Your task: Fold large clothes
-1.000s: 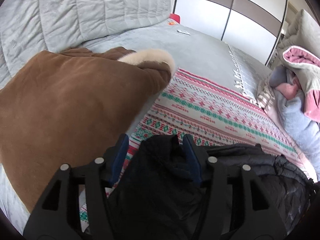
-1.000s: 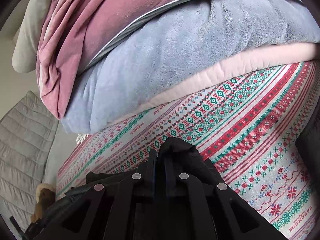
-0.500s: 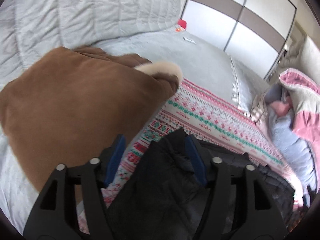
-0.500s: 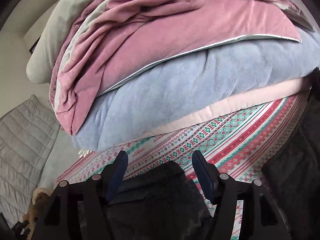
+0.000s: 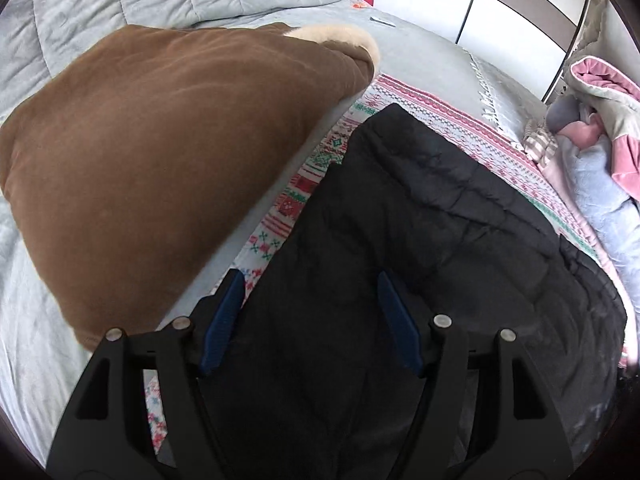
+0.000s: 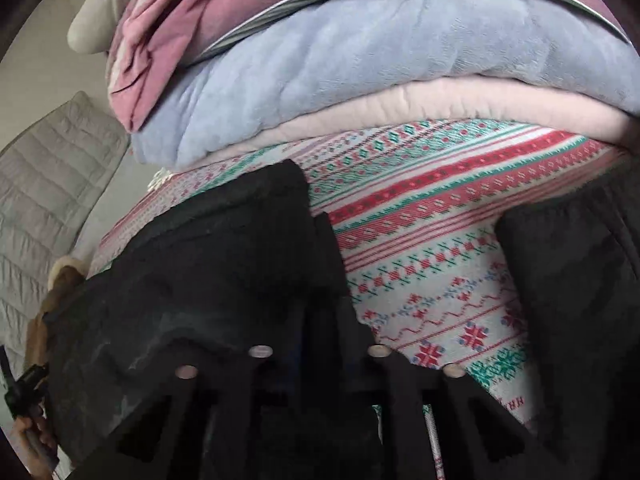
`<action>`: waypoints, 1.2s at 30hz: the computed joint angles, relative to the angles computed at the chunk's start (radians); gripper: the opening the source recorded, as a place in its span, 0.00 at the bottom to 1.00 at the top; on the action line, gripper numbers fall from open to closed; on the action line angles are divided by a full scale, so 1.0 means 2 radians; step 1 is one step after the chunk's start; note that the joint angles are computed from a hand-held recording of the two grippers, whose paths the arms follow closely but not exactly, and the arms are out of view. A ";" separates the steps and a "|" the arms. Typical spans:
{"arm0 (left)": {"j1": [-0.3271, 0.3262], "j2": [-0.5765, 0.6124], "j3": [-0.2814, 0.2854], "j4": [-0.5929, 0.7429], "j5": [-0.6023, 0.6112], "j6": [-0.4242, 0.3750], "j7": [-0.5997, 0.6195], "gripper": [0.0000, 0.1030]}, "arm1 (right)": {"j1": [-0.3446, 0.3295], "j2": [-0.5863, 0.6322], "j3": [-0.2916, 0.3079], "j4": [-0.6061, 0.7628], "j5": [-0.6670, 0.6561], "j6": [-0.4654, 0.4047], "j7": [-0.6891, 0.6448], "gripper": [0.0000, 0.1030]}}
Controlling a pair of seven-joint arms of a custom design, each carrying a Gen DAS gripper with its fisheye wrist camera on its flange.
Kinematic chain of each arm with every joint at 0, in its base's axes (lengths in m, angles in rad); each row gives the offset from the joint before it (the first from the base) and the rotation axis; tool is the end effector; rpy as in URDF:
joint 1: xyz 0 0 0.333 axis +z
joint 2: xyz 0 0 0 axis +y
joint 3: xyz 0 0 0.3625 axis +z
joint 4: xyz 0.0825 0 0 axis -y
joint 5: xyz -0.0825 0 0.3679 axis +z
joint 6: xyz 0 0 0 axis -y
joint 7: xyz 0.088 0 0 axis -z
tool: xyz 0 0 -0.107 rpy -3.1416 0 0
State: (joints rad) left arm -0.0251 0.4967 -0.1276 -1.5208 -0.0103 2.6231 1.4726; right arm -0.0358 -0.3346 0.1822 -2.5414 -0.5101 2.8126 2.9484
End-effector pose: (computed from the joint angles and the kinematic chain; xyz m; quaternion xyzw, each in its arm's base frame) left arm 0.7398 -0.0923 0.4922 -0.6699 0.6785 -0.2555 0.1598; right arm 0.4257 0.0928 0.5035 -0.3604 0.8722 -0.1838 0.2750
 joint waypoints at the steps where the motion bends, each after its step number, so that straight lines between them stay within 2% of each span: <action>1: -0.004 0.001 0.004 0.000 0.003 0.006 -0.007 0.67 | -0.007 0.005 0.011 0.017 -0.014 -0.026 0.001 0.07; 4: -0.015 0.009 0.015 0.004 0.018 0.031 -0.029 0.66 | -0.011 0.014 0.021 0.045 -0.052 -0.061 0.027 0.05; 8: -0.030 0.025 0.030 0.017 0.050 0.056 -0.045 0.66 | 0.005 0.038 0.018 0.078 -0.080 -0.118 0.048 0.05; 12: -0.034 0.036 0.032 0.026 0.065 0.050 -0.053 0.66 | 0.023 0.083 0.016 0.100 -0.109 -0.187 0.076 0.04; 16: -0.034 0.025 0.033 0.013 0.074 0.052 -0.058 0.66 | 0.046 0.087 0.003 0.102 -0.136 -0.204 0.104 0.05; 18: -0.029 0.015 0.027 0.009 0.070 0.043 -0.055 0.66 | 0.060 0.062 -0.009 0.089 -0.129 -0.193 0.121 0.06; 20: -0.022 -0.010 0.019 -0.021 0.061 0.062 -0.055 0.66 | 0.073 0.024 -0.015 0.075 -0.115 -0.182 0.133 0.12; 21: -0.015 -0.025 0.009 -0.038 0.053 0.073 -0.045 0.66 | 0.077 0.011 -0.012 0.076 -0.109 -0.188 0.132 0.16; 23: 0.017 -0.070 -0.039 -0.093 0.009 0.100 0.018 0.66 | 0.084 -0.016 0.006 0.083 -0.101 -0.211 0.143 0.26; 25: 0.055 -0.112 -0.102 -0.144 -0.065 0.105 0.125 0.67 | 0.093 -0.039 0.028 0.082 -0.094 -0.207 0.179 0.61; 26: 0.070 -0.129 -0.130 -0.165 -0.105 0.102 0.179 0.67 | 0.097 -0.047 0.036 0.078 -0.089 -0.201 0.192 0.66; 28: 0.091 -0.157 -0.173 -0.199 -0.186 0.081 0.281 0.68 | 0.107 -0.052 0.048 0.063 -0.078 -0.152 0.223 0.68; 29: 0.090 -0.165 -0.181 -0.208 -0.208 0.063 0.312 0.68 | 0.114 -0.051 0.049 0.059 -0.067 -0.135 0.224 0.68; 31: 0.072 -0.170 -0.180 -0.222 -0.206 0.044 0.333 0.68 | 0.125 -0.039 0.056 0.059 -0.042 -0.117 0.222 0.68; 34: 0.028 -0.161 -0.149 -0.232 -0.147 0.068 0.293 0.68 | 0.123 -0.025 0.078 0.076 -0.045 -0.135 0.227 0.68; 36: 0.005 -0.151 -0.127 -0.230 -0.124 0.077 0.272 0.68 | 0.132 -0.011 0.076 0.088 -0.052 -0.143 0.200 0.69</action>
State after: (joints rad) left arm -0.0151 0.1938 -0.3810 -1.9803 -0.2592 2.7774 2.0175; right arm 0.2277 -0.3575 0.3345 -2.3648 -0.6142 2.5262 3.3481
